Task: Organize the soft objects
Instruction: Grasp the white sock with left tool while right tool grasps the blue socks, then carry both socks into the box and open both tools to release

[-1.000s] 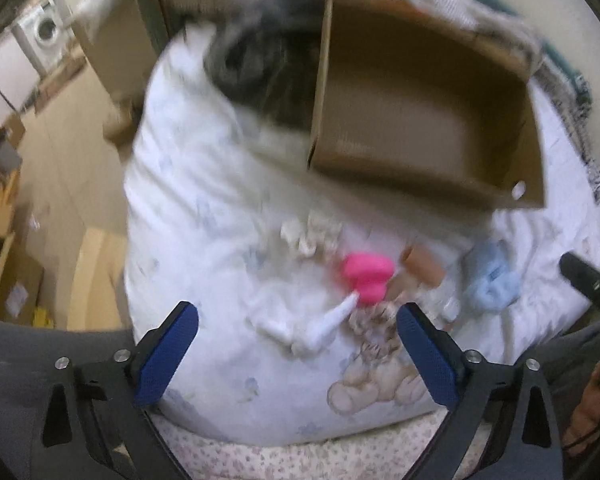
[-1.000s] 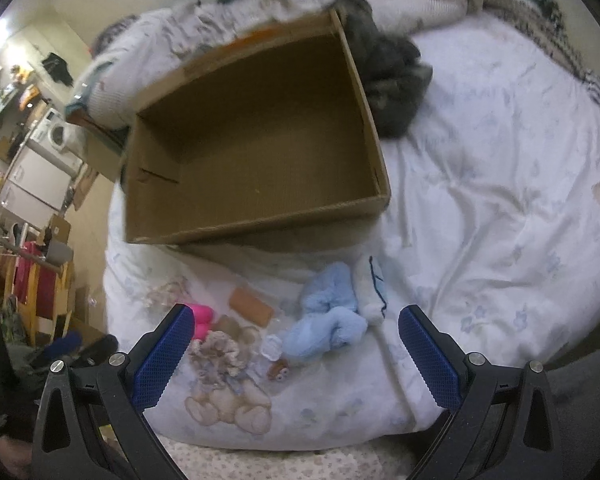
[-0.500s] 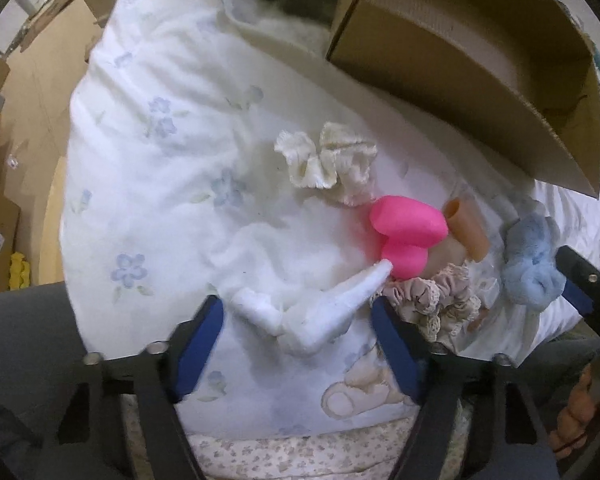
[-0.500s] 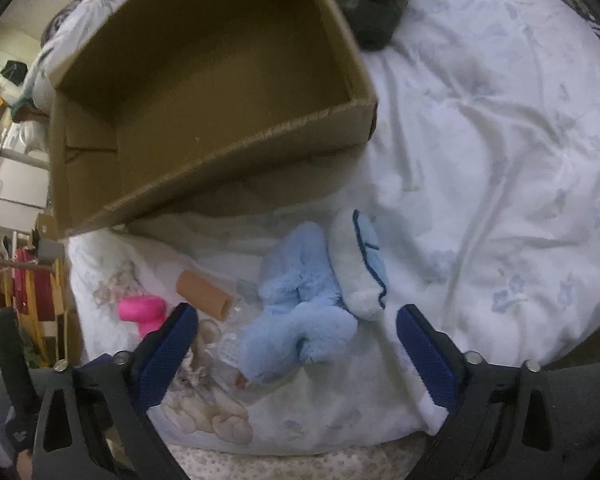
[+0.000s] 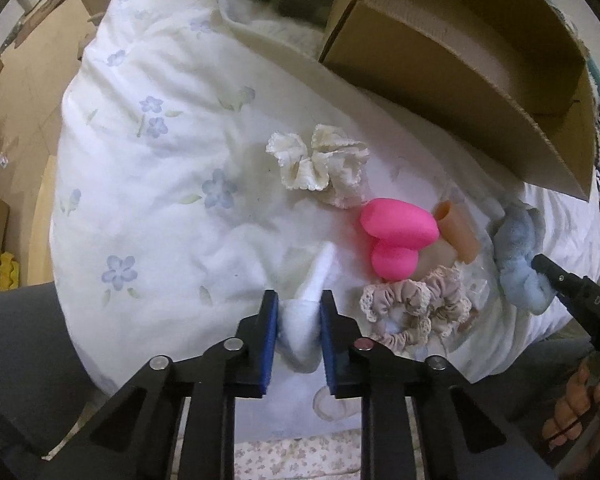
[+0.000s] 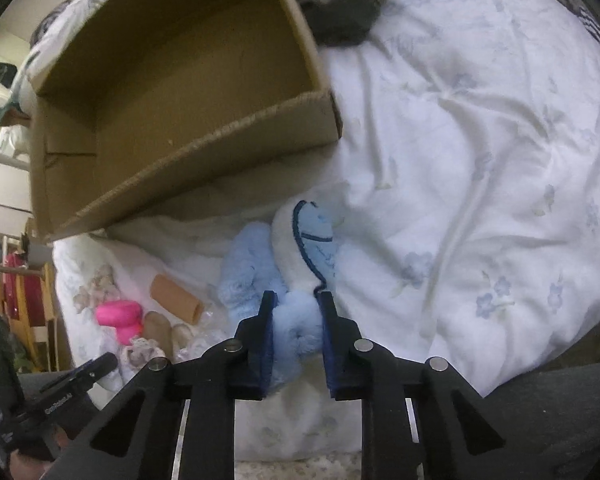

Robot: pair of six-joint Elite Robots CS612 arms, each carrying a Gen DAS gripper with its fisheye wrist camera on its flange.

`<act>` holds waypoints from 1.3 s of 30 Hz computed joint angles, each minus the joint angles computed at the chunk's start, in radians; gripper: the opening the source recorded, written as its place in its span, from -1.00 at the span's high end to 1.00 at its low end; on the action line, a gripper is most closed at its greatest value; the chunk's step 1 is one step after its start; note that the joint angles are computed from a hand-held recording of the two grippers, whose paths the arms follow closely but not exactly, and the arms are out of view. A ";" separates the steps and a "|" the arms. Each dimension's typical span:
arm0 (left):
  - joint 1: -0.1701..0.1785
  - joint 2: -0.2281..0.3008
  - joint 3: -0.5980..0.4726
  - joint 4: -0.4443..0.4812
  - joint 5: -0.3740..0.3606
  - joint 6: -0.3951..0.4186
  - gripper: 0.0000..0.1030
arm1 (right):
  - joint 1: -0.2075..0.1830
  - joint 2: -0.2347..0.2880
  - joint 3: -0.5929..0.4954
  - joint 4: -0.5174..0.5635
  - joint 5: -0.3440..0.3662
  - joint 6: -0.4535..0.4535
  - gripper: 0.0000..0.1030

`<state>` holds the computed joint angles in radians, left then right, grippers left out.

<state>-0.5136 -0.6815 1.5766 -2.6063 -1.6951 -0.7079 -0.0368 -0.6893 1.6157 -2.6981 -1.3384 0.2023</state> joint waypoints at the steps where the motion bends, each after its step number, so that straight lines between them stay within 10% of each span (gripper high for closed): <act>1: 0.000 -0.017 0.016 -0.007 0.000 -0.003 0.68 | -0.003 -0.006 0.010 -0.020 0.005 0.000 0.65; 20: -0.002 -0.085 -0.016 -0.176 0.140 0.068 0.68 | -0.027 -0.104 0.056 -0.240 0.218 -0.100 0.70; 39: 0.001 0.108 -0.304 -0.165 0.211 0.245 0.68 | 0.000 0.077 -0.184 -0.234 0.155 -0.103 0.70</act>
<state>-0.5130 -0.5733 1.2730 -2.7711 -1.4837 -0.4631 -0.0367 -0.6122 1.4315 -2.9317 -1.1830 0.0991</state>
